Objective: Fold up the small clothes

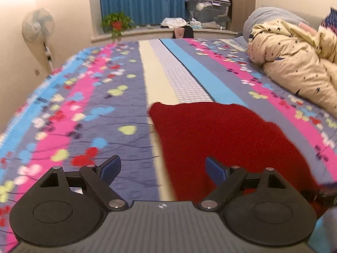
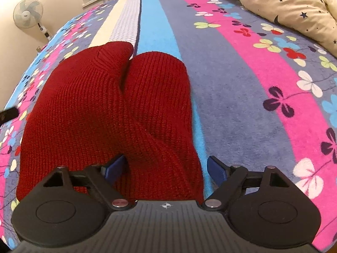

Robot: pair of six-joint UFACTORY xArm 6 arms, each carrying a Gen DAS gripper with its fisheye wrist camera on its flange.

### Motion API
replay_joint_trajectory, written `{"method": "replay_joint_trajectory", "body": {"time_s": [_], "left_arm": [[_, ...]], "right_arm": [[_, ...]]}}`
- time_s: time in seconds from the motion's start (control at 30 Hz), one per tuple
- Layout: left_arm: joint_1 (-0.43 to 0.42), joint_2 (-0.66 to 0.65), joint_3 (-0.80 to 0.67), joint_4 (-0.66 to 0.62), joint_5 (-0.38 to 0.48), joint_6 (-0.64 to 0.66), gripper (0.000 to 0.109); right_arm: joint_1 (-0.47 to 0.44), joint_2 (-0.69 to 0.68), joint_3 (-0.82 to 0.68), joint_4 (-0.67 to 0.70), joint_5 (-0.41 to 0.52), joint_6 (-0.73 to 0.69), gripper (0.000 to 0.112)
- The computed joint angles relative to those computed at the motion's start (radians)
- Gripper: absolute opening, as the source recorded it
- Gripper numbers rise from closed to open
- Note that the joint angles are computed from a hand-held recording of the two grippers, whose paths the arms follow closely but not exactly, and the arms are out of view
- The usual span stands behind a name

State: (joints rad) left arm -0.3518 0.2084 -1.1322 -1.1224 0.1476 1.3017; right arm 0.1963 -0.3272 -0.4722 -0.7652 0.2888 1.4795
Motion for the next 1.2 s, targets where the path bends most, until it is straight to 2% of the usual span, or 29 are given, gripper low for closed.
{"method": "replay_joint_trajectory", "body": {"time_s": [0.07,0.2,0.3,0.4,0.53,0.63,0.67,0.7,0.73,0.77,0.8,0.83,0.93,1.03,1.2], "left_arm": [[0.001,0.051,-0.037,0.118,0.023,-0.141,0.091],[0.015,0.137,-0.116,0.164,0.083,-0.27,0.1],[0.053,0.194,-0.195,0.175,0.212,-0.37,0.1],[0.076,0.25,-0.268,0.201,0.303,-0.455,0.103],[0.131,0.346,-0.399,0.201,0.501,-0.606,0.103],[0.152,0.388,-0.457,0.195,0.586,-0.675,0.103],[0.153,0.394,-0.466,0.193,0.597,-0.683,0.102],[0.152,0.394,-0.469,0.188,0.601,-0.68,0.097],[0.154,0.392,-0.471,0.162,0.616,-0.658,0.086],[0.151,0.383,-0.465,0.163,0.607,-0.653,0.083],[0.145,0.369,-0.454,0.17,0.59,-0.635,0.075],[0.14,0.353,-0.438,0.173,0.574,-0.615,0.068],[0.147,0.316,-0.412,0.157,0.573,-0.568,0.057],[0.168,0.286,-0.414,0.136,0.592,-0.54,0.054],[0.21,0.225,-0.421,0.141,0.54,-0.44,0.054]], "right_arm": [[-0.007,0.006,0.002,0.01,-0.015,-0.013,0.085],[-0.017,0.016,0.005,0.033,-0.039,-0.05,0.085],[-0.022,0.02,0.007,0.048,-0.052,-0.07,0.084],[-0.027,0.034,0.004,0.068,-0.068,-0.096,0.083],[-0.03,0.045,0.001,0.086,-0.091,-0.123,0.076],[-0.031,0.057,-0.006,0.099,-0.103,-0.144,0.069],[-0.031,0.061,-0.008,0.111,-0.112,-0.156,0.067],[-0.031,0.067,-0.013,0.115,-0.116,-0.161,0.066],[-0.029,0.074,-0.02,0.114,-0.115,-0.16,0.063],[-0.029,0.078,-0.024,0.115,-0.117,-0.16,0.062],[-0.031,0.081,-0.027,0.106,-0.122,-0.149,0.058],[-0.035,0.083,-0.03,0.081,-0.129,-0.123,0.055],[-0.044,0.085,-0.041,-0.018,-0.134,-0.021,0.047],[-0.045,0.09,-0.067,-0.145,-0.124,0.117,0.04],[-0.039,0.164,-0.181,-0.501,-0.168,0.464,0.033]]}}
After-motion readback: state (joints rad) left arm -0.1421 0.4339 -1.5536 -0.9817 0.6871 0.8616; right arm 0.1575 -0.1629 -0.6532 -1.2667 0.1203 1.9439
